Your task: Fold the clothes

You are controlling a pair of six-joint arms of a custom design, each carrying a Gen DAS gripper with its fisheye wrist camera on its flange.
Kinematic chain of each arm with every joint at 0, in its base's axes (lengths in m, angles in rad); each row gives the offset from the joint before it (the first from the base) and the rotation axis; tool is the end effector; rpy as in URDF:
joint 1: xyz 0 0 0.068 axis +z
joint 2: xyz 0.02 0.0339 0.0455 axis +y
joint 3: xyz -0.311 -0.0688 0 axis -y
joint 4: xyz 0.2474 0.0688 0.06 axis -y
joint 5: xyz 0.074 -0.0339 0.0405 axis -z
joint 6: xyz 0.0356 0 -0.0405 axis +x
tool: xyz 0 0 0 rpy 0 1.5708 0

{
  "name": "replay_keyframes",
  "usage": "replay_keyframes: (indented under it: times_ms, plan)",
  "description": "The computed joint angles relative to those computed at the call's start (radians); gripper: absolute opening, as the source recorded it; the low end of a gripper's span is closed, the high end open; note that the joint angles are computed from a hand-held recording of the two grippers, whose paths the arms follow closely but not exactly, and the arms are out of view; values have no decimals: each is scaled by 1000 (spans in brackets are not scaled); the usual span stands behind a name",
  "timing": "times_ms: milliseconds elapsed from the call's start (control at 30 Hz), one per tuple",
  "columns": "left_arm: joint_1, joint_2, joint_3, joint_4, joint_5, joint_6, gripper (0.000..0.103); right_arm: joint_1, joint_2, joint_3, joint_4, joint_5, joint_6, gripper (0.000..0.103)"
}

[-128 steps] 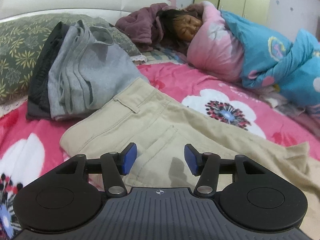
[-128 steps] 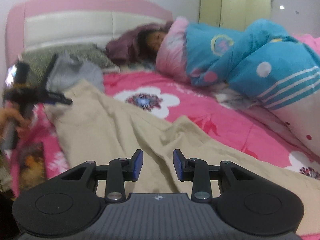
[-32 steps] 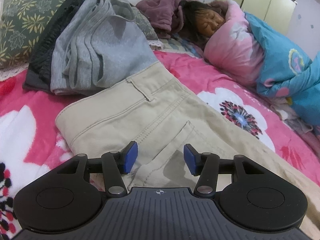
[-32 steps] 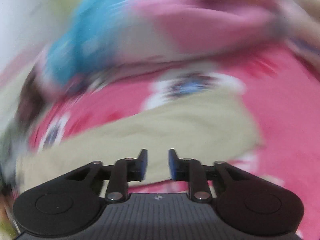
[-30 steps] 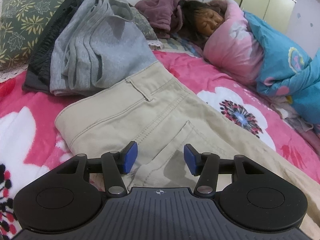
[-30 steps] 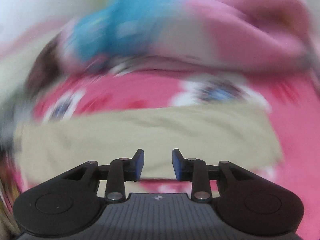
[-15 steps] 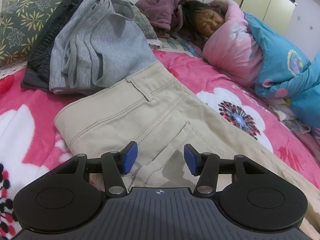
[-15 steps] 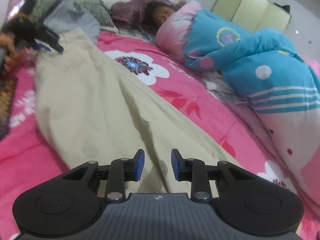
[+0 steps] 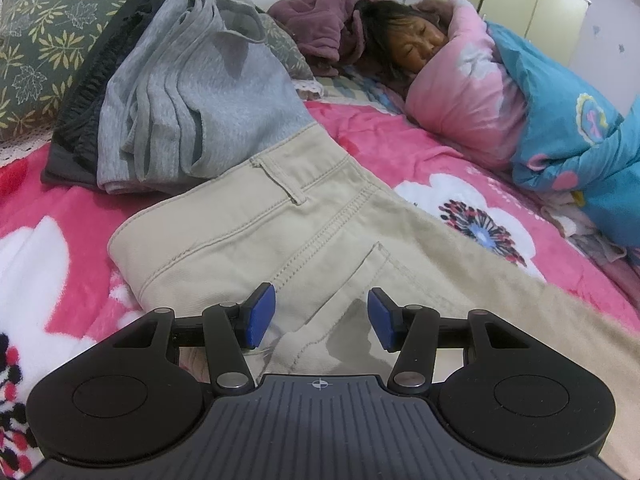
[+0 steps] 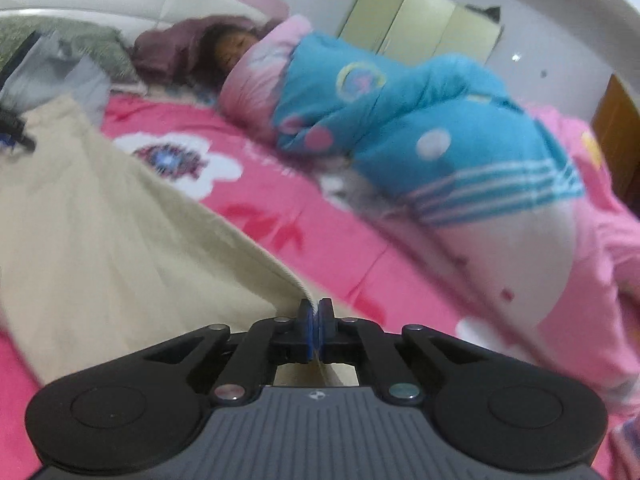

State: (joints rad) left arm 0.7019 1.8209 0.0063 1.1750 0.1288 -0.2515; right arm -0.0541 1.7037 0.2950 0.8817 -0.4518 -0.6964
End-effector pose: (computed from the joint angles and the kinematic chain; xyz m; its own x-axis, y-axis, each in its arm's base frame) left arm 0.1428 0.1148 0.0950 -0.3017 -0.5783 -0.7580 -0.6574 0.7020 -0.2739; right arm 0.2525 0.0019 0.1340 -0.1748 -0.5685 -0.8039 -0.5739 0.7223 -0.3860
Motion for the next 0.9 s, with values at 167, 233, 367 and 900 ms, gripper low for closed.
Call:
replay_keyframes:
  times_ms: [167, 233, 367, 900]
  plan:
    - [-4, -1, 2, -2, -7, -3, 51, 59, 7, 151, -125, 74, 48, 0]
    - [-14, -3, 3, -4, -23, -3, 51, 88, 38, 197, -148, 106, 63, 0]
    - [-27, -8, 10, -15, -45, 7, 51, 129, 144, 268, -147, 175, 63, 0]
    - [41, -85, 14, -77, 5, 29, 52, 42, 273, 513, -569, 72, 144, 40]
